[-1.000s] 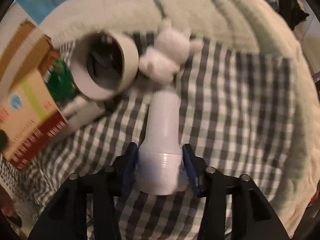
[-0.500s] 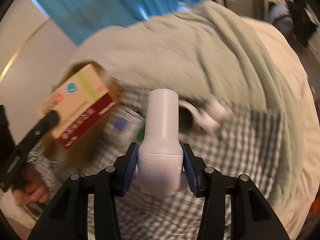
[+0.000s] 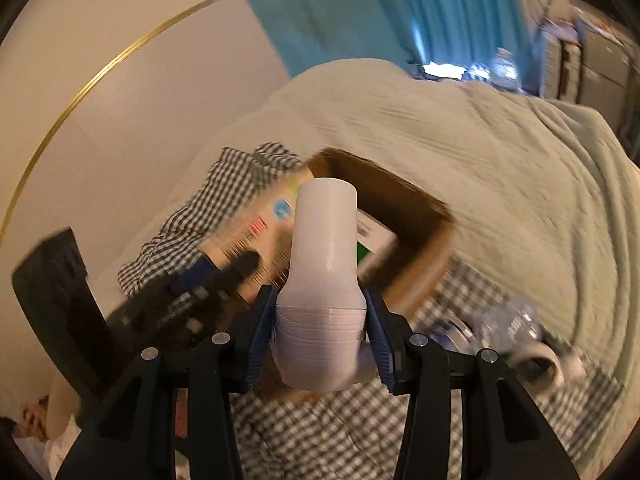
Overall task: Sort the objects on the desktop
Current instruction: 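Carry bottle and medicine box into the cardboard box and release both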
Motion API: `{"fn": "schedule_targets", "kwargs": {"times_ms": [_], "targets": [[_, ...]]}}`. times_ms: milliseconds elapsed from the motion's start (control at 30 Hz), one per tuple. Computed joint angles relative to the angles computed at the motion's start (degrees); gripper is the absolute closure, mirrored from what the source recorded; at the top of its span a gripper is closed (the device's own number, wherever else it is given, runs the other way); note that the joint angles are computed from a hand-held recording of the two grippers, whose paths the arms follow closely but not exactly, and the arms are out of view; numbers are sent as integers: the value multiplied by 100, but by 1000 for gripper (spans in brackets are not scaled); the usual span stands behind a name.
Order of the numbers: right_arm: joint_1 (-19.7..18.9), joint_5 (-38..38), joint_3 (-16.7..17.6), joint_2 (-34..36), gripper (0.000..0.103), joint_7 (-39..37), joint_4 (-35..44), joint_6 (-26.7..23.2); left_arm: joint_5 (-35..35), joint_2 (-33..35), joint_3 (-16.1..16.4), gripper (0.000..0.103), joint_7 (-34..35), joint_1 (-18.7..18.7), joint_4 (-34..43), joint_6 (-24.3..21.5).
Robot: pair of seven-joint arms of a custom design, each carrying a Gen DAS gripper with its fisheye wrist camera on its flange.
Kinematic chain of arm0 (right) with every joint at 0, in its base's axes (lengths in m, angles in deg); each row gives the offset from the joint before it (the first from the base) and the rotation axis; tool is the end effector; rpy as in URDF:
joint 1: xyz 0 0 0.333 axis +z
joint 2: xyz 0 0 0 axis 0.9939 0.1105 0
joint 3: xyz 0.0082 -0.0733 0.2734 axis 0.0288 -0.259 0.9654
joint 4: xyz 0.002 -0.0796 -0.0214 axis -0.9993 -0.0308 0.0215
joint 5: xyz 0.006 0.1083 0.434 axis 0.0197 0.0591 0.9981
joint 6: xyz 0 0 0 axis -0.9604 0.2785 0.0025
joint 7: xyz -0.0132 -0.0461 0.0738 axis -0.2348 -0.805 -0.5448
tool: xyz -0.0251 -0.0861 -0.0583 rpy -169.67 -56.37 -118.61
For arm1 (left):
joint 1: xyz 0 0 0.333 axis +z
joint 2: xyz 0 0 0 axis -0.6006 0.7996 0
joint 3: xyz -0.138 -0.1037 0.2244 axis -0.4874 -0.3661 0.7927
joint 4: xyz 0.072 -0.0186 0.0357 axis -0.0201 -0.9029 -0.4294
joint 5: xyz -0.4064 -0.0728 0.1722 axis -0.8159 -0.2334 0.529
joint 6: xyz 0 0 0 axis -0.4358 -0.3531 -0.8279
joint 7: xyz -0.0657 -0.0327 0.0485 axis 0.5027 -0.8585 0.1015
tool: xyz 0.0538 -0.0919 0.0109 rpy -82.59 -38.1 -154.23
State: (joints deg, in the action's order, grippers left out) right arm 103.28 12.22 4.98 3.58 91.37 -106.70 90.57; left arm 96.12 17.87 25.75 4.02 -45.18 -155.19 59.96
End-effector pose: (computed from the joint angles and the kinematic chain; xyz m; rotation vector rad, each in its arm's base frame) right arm 0.7034 0.2547 0.4929 -2.0454 1.5693 -0.5366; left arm 0.4912 -0.2634 0.4971 -2.0474 1.1577 -0.8002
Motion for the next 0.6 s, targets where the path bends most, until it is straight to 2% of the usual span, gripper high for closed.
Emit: {"fn": "schedule_targets", "kwargs": {"times_ms": [133,167,200,233,267,333,367,400,467,600], "targets": [[69,-16,-50,566,58,66,542,104,-155,-114,43,74,47,-11,-251,-216],[121,-60,-88,523,58,161,459,205,-203,-119,72,73,68,-11,-297,-201],[108,-13,-95,547,52,214,434,352,-237,-159,82,72,79,-13,-338,-203],[100,38,-92,606,42,241,510,390,-261,-187,86,71,82,-6,-380,-217],[98,77,-101,544,39,289,423,478,-300,-223,72,69,98,-15,-406,-281],[115,34,-174,495,38,408,377,542,-265,-295,43,51,87,-3,-462,-305],[156,-71,-226,427,38,484,312,570,-242,-330,5,39,54,-2,-464,-343],[192,-196,-275,358,38,554,237,601,-192,-349,-20,32,5,13,-467,-334],[292,-646,-435,96,38,779,-95,753,-72,-397,-125,25,-86,5,-421,-391],[409,-1844,-645,-781,38,1687,-1096,977,-110,-244,-156,23,144,-126,-182,-387]]}}
